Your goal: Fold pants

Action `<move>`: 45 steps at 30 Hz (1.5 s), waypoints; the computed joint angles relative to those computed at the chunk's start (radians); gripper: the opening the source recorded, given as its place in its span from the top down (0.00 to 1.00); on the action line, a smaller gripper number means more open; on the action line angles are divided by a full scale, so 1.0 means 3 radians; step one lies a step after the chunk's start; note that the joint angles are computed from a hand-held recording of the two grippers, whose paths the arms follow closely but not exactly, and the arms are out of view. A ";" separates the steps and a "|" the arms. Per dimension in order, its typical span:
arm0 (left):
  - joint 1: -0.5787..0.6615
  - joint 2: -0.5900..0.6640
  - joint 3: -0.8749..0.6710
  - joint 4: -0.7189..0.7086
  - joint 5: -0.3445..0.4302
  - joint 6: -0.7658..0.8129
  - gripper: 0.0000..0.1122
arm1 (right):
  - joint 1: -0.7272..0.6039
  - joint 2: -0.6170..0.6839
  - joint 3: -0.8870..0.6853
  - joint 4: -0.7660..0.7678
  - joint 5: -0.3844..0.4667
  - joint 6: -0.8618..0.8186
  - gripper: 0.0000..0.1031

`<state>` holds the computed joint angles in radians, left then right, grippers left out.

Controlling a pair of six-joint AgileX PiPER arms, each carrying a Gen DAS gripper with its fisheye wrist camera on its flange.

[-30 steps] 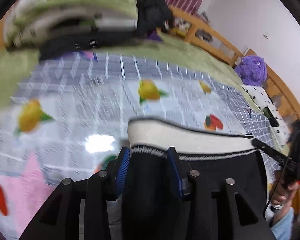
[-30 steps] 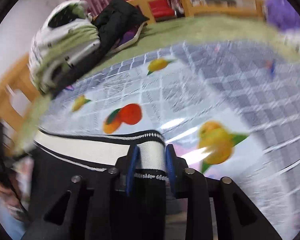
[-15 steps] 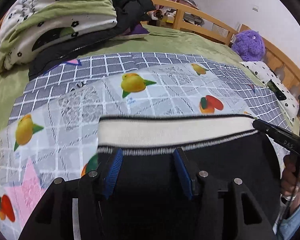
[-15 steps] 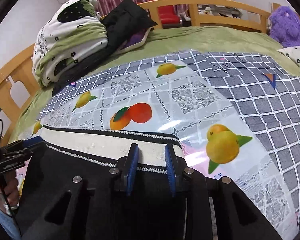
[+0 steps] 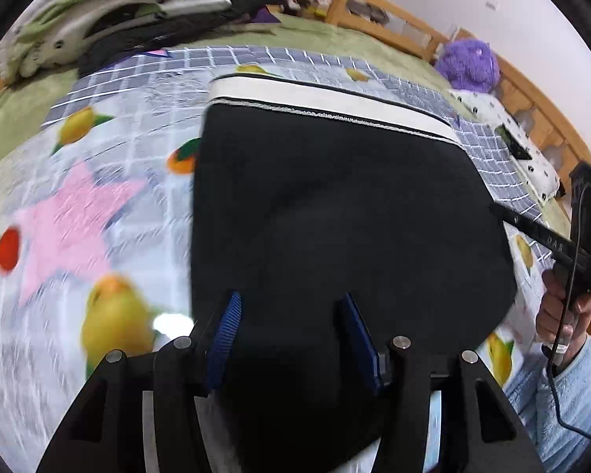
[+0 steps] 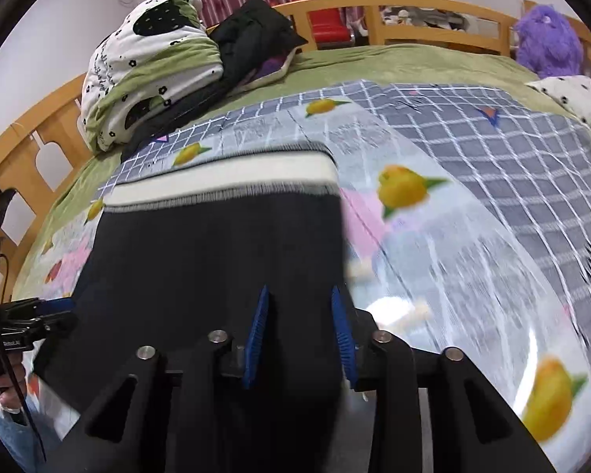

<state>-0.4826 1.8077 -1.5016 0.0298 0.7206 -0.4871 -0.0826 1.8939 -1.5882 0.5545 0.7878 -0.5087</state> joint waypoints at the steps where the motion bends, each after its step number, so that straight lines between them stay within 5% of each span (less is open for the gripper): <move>1: -0.0051 -0.0175 0.0234 0.0133 -0.0136 -0.0178 0.54 | -0.0070 -0.0075 0.0139 0.0118 0.0048 -0.0101 0.61; 10: -0.0506 -0.0871 0.1278 0.0663 -0.0244 -0.0961 0.55 | -0.0274 -0.0689 0.1185 0.0437 -0.0132 -0.0575 0.61; 15: -0.0822 -0.0828 0.1275 0.1339 0.0002 -0.1445 0.55 | -0.0314 -0.0814 0.1416 0.0497 -0.0184 -0.0649 0.61; 20: -0.1008 -0.0675 0.1124 0.1918 0.0426 -0.1678 0.67 | -0.0350 -0.0791 0.1377 0.0544 -0.0139 -0.0656 0.61; 28: -0.1028 -0.0511 0.0969 0.2052 0.0355 -0.1739 0.68 | -0.0326 -0.0745 0.1372 0.0537 -0.0171 -0.0665 0.61; 29: -0.1007 -0.0497 0.0950 0.2086 0.0322 -0.1817 0.77 | -0.0335 -0.0723 0.1349 0.0546 -0.0145 -0.0651 0.61; 32: -0.0870 -0.0592 0.1007 0.1918 0.0080 -0.1861 0.88 | -0.0358 -0.0708 0.1335 0.0580 -0.0119 -0.0665 0.61; 36: -0.0868 -0.0813 0.1317 0.2181 -0.0173 -0.2196 0.89 | -0.0375 -0.0684 0.1330 0.0596 -0.0108 -0.0682 0.61; 39: -0.0717 -0.0751 0.1444 0.1824 -0.0367 -0.2044 0.88 | -0.0373 -0.0667 0.1328 0.0593 -0.0093 -0.0706 0.61; 45: -0.0943 -0.1018 0.1504 0.1986 -0.0152 -0.2079 0.83 | -0.0420 -0.0835 0.1417 0.0727 -0.0143 -0.0985 0.61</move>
